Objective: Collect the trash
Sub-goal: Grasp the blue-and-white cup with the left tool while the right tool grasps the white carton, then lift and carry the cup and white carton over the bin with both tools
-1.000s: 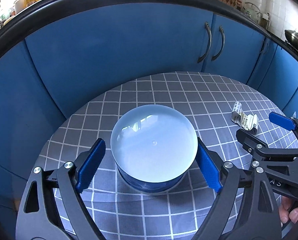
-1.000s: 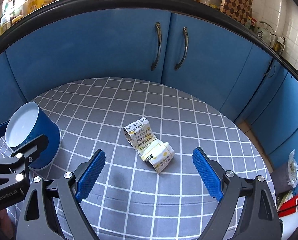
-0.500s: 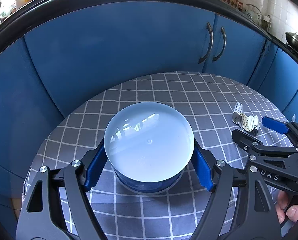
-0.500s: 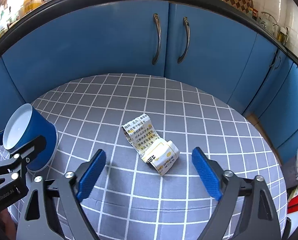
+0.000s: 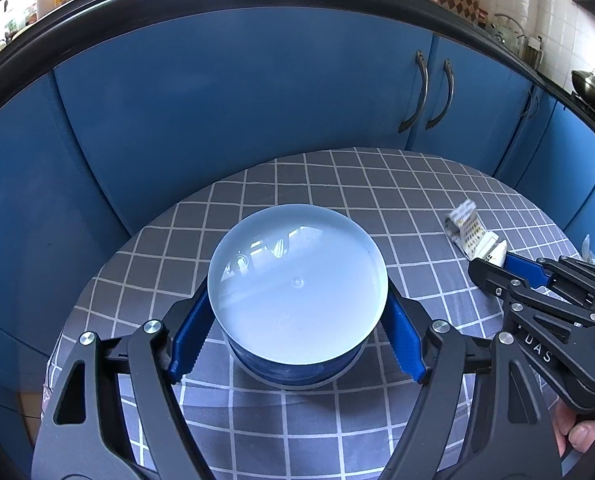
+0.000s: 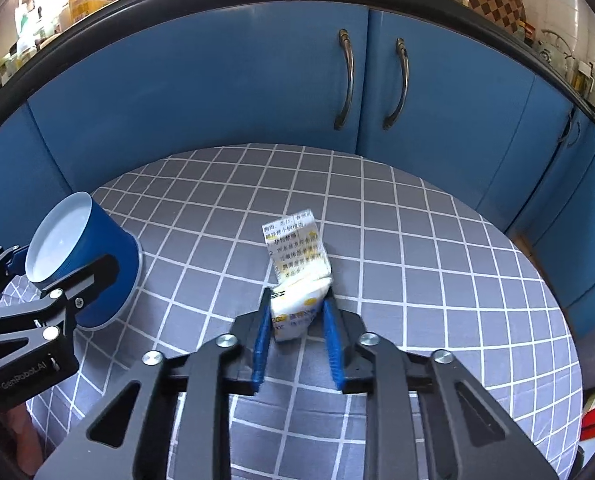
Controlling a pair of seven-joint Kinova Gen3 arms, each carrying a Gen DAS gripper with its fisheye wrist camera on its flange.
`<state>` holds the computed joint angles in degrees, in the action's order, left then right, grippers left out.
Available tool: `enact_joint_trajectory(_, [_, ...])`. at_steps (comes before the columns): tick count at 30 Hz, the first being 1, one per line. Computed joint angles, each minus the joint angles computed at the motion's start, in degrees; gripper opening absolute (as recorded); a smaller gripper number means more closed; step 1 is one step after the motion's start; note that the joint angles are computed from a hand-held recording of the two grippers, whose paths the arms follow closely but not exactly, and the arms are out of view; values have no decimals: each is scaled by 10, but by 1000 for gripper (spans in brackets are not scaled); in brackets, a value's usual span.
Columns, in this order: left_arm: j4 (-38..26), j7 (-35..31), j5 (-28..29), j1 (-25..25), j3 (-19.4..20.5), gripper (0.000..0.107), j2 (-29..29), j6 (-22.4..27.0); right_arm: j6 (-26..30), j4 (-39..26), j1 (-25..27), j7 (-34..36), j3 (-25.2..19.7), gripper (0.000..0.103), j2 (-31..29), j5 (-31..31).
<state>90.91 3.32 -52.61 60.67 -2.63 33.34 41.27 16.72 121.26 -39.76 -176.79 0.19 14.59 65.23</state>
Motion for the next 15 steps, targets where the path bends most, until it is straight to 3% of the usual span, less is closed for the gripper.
enact_joint_trajectory(5, [2,6,-3,2,-1,76,-2,0,-1,-2,10,45,-11,20,-12,-44])
enact_joint_trajectory(15, [10,22,-14,11,7,76,-14,10,38,13,2,56,-34,20,-44,-65])
